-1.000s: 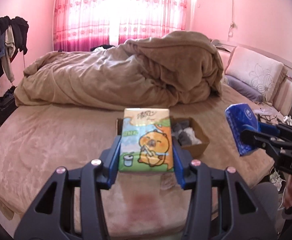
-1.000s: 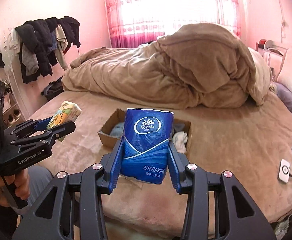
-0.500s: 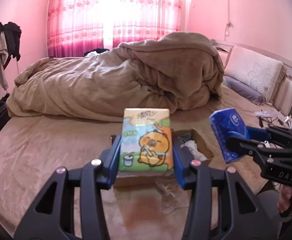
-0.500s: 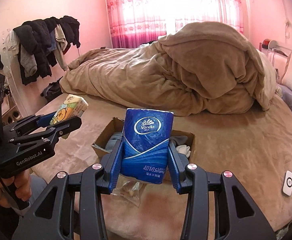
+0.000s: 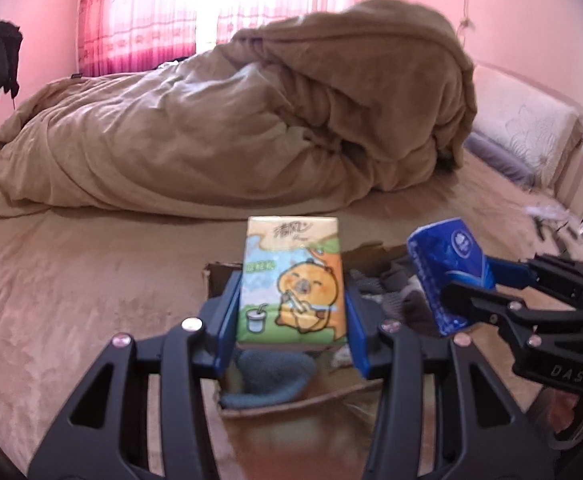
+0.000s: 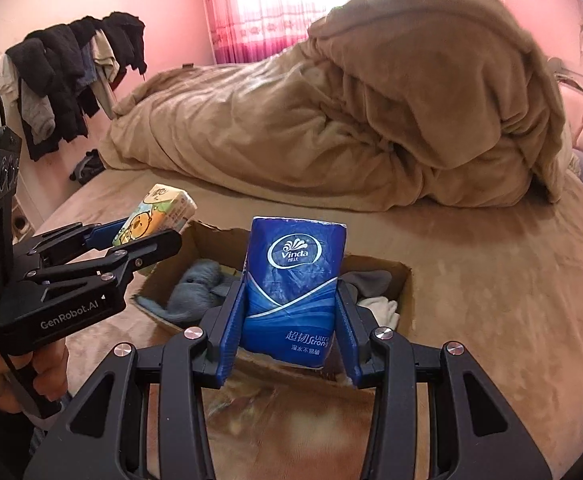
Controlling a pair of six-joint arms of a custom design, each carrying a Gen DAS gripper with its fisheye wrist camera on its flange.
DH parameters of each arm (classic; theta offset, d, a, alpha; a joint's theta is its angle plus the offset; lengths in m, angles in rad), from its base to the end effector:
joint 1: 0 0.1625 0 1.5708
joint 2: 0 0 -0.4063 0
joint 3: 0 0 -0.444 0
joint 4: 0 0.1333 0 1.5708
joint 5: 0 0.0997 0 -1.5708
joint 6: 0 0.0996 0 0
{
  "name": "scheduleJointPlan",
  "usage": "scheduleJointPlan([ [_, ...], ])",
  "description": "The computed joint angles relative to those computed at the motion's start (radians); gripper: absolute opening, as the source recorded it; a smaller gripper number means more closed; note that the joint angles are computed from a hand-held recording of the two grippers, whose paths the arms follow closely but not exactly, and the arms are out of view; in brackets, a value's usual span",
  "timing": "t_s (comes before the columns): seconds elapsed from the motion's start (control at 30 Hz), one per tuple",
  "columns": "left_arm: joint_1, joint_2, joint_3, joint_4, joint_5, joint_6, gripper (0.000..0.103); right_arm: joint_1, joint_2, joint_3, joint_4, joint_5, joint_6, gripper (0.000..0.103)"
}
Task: Organize objects
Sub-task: 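Lower the cartoon pack into the box with the left tool while the right tool drops the Vinda pack in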
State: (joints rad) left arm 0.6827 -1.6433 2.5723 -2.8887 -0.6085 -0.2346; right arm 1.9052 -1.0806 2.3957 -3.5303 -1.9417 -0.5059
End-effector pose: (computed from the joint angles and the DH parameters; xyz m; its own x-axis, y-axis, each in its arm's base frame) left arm -0.1361 -0.3878 0.1972 -0.7524 0.1048 -0.6503 0.5583 0.6253 -0.5453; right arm 0.2359 -0.3828 0.0771 -0.7055 -0.4536 0.5446 -0.6908 0.6120 -0.3851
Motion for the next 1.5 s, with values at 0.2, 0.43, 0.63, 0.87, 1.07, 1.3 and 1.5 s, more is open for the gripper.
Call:
scheduleJointPlan([
  [0.2,0.14,0.125,-0.055,-0.053,-0.096,0.029,0.047,-0.05,0.086,-0.053,0.02,0.006,0.0,0.044],
  [0.43,0.176,0.188,-0.073,-0.085,-0.116,0.064,0.049,-0.1,0.151,-0.086,0.056,0.011,-0.006,0.045],
  [0.63,0.142,0.148,-0.045,-0.05,-0.087,0.009,0.057,-0.087,0.142,-0.071,0.032,0.002,-0.018,0.05],
  [0.87,0.031,0.015,0.022,0.02,0.012,-0.097,0.085,-0.051,0.103,-0.034,0.0,-0.012,-0.027,0.067],
  [1.07,-0.116,-0.212,0.093,0.293,0.087,-0.281,0.091,-0.003,0.043,0.016,-0.038,-0.043,-0.014,0.076],
  [1.3,-0.309,-0.488,0.108,0.808,0.143,-0.588,0.091,0.078,-0.058,0.088,-0.043,-0.073,0.017,0.076],
  [1.5,-0.471,-0.635,0.071,1.267,0.115,-0.896,0.091,0.161,-0.178,0.156,-0.014,-0.09,0.049,0.076],
])
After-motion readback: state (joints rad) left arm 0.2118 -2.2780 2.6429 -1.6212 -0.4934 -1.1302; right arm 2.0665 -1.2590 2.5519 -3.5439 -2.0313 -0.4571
